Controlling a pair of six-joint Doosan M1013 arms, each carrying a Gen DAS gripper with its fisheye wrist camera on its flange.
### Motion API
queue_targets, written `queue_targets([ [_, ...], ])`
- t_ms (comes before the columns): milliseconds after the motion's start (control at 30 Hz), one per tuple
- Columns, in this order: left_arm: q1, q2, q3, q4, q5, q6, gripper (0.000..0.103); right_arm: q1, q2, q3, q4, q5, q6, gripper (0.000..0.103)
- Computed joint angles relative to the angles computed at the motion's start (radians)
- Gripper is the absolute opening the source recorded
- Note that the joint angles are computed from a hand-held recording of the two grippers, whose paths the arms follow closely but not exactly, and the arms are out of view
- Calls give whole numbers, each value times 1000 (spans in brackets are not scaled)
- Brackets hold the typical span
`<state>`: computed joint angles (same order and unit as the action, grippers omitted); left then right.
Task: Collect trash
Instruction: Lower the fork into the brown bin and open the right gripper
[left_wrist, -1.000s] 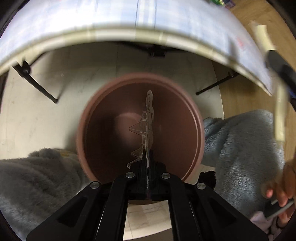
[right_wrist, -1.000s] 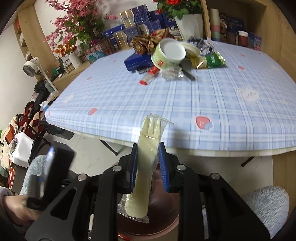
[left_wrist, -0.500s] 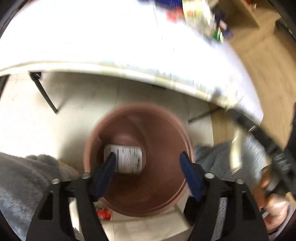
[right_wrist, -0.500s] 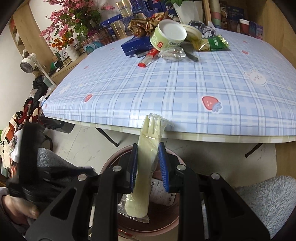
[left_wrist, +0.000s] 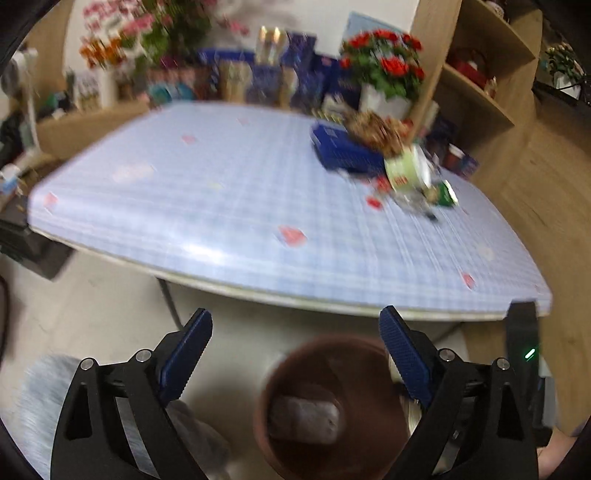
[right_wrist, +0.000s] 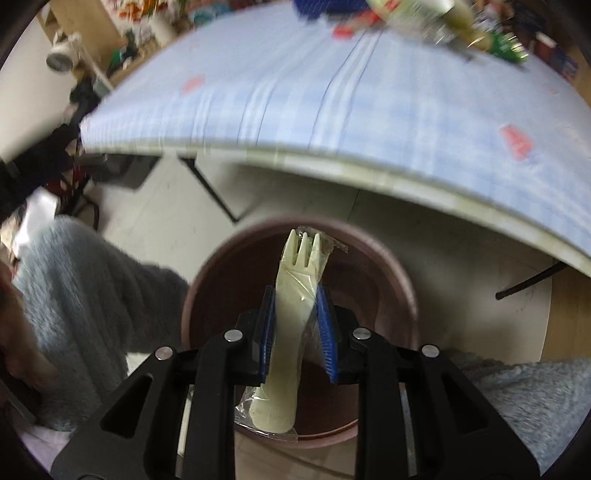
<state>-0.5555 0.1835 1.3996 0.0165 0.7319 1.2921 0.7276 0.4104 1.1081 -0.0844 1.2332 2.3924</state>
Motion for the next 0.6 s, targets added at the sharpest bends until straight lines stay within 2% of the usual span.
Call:
queue_targets([
  [67,-2,-8,14,71,-33,-66,90,-8,29,-25,49,32,-55,25],
  [167,1,-11,26,154,-62,-151,90,-13,92,-73,82,121,-125,25],
  [333,14,-6,30,186,-45,-205,90,-19,133,-69,145,241,-144,25],
  [467,17,4,23,174,-33,-197,90,-22,116,-53,137,203,-118,26],
  [600,17,11,18,161,-29,-185,90,-18,113,-50,139,194,-130,33],
])
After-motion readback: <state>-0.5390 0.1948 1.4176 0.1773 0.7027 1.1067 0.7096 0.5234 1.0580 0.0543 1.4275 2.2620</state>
